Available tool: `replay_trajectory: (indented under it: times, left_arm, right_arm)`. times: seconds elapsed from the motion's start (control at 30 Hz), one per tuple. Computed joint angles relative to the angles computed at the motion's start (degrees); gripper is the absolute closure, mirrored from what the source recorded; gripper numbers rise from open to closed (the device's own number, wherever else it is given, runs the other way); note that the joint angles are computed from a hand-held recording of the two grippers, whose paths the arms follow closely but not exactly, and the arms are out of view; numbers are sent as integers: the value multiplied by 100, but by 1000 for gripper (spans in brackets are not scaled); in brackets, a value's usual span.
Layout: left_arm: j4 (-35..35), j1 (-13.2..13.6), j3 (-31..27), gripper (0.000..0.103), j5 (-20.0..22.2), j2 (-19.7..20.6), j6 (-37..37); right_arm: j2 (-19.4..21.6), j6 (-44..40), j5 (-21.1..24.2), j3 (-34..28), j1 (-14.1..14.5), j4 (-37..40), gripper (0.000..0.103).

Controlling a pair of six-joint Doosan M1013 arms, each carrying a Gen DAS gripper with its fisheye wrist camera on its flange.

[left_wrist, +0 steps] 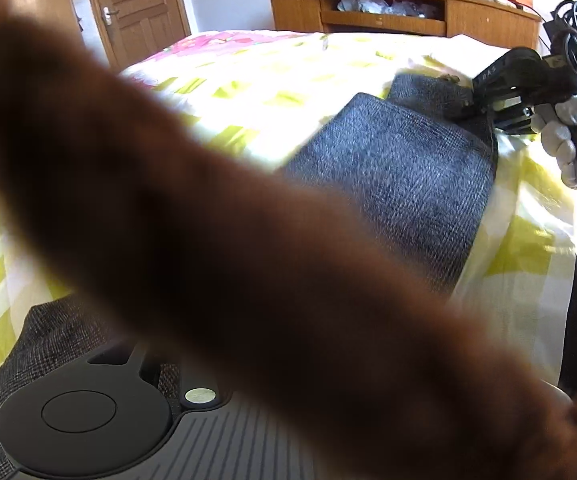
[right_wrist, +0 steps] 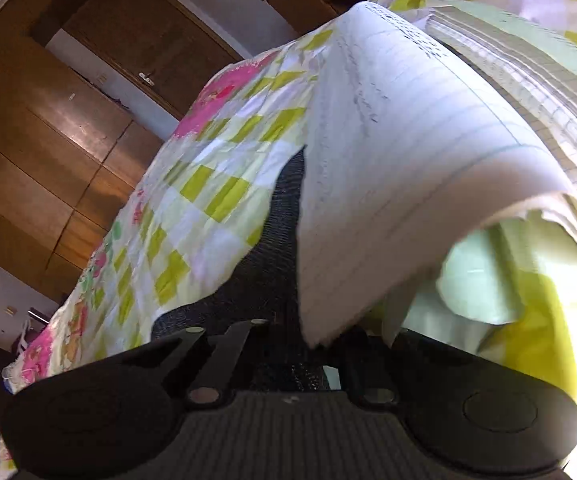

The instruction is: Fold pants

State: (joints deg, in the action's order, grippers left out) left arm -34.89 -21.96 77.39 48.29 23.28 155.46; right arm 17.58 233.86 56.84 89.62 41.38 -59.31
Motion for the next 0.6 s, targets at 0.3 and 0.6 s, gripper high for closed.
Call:
replay_trajectory:
  times: [0.3, 0.6]
  left_arm:
    - [-158, -5, 154, 61, -157, 0, 120]
    - [-478, 413, 225, 60, -435, -156, 79]
  right_arm:
    - [150, -1, 646, -540, 343, -1829, 79]
    - [488, -392, 280, -911, 105, -1041, 73]
